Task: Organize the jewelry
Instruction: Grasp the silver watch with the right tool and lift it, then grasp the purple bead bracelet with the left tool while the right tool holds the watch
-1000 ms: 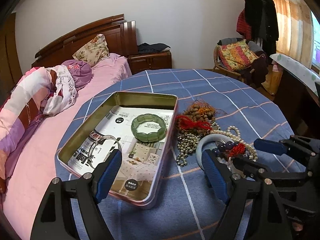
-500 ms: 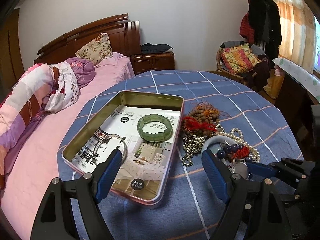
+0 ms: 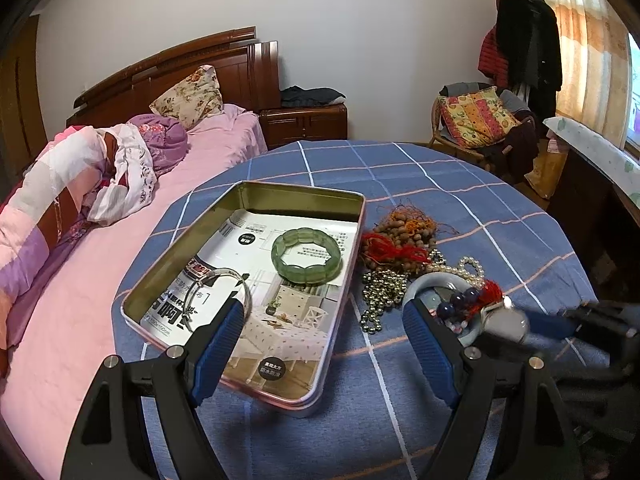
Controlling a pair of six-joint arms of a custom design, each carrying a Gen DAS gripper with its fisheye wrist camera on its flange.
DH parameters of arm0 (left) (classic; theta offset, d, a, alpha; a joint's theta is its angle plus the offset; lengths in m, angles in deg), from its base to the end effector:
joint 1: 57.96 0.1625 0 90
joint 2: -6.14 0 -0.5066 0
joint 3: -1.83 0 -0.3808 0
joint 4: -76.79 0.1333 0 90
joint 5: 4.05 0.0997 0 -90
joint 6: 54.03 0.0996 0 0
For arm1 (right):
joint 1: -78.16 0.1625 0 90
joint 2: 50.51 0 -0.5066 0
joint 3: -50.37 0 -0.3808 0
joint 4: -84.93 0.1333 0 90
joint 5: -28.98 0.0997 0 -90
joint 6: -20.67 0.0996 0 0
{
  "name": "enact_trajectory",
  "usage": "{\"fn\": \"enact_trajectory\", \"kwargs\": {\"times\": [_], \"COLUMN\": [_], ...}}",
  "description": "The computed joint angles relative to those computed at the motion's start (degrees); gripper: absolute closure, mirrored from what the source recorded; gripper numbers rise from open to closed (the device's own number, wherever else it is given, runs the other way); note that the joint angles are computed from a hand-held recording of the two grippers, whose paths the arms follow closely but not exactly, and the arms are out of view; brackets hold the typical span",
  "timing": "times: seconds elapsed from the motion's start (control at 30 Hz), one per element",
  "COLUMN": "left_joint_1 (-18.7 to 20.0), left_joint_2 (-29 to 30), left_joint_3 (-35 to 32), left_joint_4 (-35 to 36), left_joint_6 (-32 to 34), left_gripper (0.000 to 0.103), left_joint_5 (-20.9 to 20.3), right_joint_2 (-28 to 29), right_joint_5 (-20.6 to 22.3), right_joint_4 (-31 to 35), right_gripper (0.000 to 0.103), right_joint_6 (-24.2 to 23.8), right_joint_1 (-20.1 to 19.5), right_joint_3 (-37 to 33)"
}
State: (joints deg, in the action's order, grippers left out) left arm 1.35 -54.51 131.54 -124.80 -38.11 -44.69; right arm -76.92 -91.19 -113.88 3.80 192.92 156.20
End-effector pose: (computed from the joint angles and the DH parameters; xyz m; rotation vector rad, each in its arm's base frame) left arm -0.0765 -0.5381 0.2680 0.5091 2.1764 -0.9792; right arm 0.3490 -0.5579 -0.0126 0.7416 -2.4608 0.7183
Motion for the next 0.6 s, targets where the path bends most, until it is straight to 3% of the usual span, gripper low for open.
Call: {"fn": "enact_trajectory", "kwargs": {"times": [0.27,0.6], "left_joint_1": [-0.86,-0.84], "left_joint_2": [0.94,2.05], "left_joint_3": [0.3,-0.98], "left_joint_4": [0.73,3.95], "left_joint_6": [0.56,1.83], "left_gripper": [0.021,0.021], "left_joint_5": [-1.13,-5.87], "right_joint_2": [-1.78,-3.21], "right_joint_5": [2.13,4.97], "right_joint_4": [-3.15,-7.44], "right_gripper": [0.069,0.07], "right_joint_6": [-0.94,-2.3], "right_joint_1": [-0.14,0.18], "right_joint_3": [0.53,0.82]}}
